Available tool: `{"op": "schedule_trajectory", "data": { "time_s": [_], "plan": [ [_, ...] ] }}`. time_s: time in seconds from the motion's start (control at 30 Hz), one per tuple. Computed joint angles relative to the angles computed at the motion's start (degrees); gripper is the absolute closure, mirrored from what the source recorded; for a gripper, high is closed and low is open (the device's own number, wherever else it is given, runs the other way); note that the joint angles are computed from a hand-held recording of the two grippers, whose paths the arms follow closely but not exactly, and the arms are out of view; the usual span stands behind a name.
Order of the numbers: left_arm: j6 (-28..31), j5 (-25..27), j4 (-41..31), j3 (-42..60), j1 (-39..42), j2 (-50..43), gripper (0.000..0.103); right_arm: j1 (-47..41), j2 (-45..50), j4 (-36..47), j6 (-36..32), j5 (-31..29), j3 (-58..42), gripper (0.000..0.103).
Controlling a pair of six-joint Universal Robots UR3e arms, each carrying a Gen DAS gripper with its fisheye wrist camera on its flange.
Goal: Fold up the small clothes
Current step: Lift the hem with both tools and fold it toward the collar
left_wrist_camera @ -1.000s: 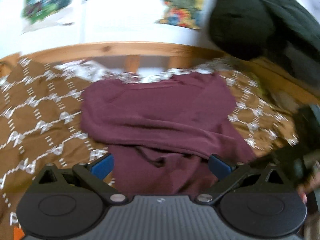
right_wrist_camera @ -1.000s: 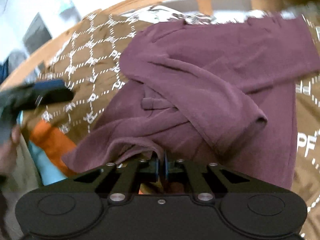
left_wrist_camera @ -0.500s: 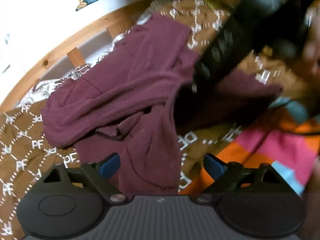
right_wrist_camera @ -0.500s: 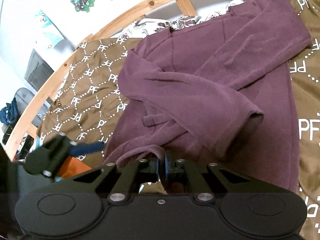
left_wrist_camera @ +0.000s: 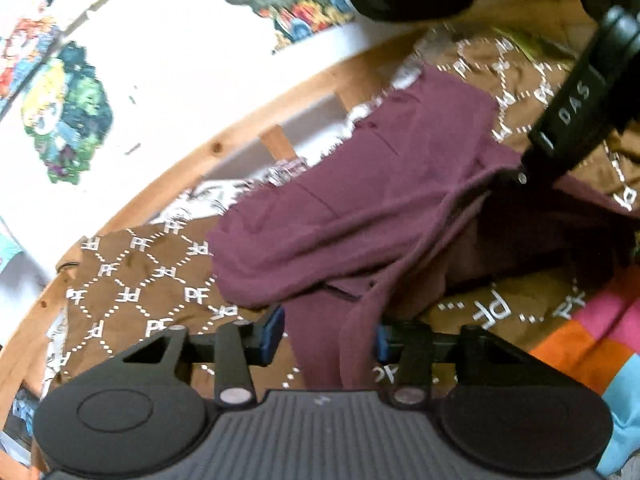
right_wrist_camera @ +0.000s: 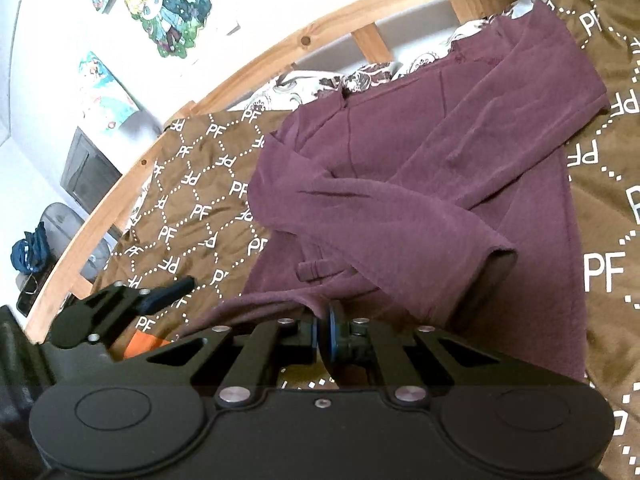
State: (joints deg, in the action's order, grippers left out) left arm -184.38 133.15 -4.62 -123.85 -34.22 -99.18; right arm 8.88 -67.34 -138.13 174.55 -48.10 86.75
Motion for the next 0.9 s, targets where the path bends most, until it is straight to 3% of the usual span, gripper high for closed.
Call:
{"op": "schedule_trajectory", "data": {
  "time_s": [0.1,0.2,0.33,0.57,0.67,0.77,0.9],
  "plan": [
    [0.64,-0.26,1.27,-0.10,0.62,0.07,0.087,-0.31,-0.28,-0.80,0.67,0.36,0.47,0.098],
    [1.90,-2.15,2.86,-0.35,1.79,-0.12,0.097,-0.09,-0.28,-0.69,0.35,0.37,0.33,0.098],
    [2.13,-1.67,8.01,-1.47,1.41,-0.92,0.098,1.06,-0.78,-0.21,-2.11,-2.22,0.02,0.096],
    [1.93,-5.78,13.52,-1.96,5.97,-0.66,0.099,9.26,-1.68,-4.79,-12.74,-17.03,0.84,0.042],
    [1.00,-8.82,14.69,-2.08,8.47,0.14,0.099,13.87,-0.86,-7.09,-18.85,-23.38,1.23,0.035],
    [-0.13,-12.96,15.27,-3.38,11.61,2.25,0.099,18.79,0.81,-11.32,-23.96,-32.26,2.31,0.035],
    [-1.83,-15.32,15.70,-5.17,14.04,4.60,0.099,21.75,2.32,-13.23,-28.03,-38.41,3.55,0.035]
  ]
}}
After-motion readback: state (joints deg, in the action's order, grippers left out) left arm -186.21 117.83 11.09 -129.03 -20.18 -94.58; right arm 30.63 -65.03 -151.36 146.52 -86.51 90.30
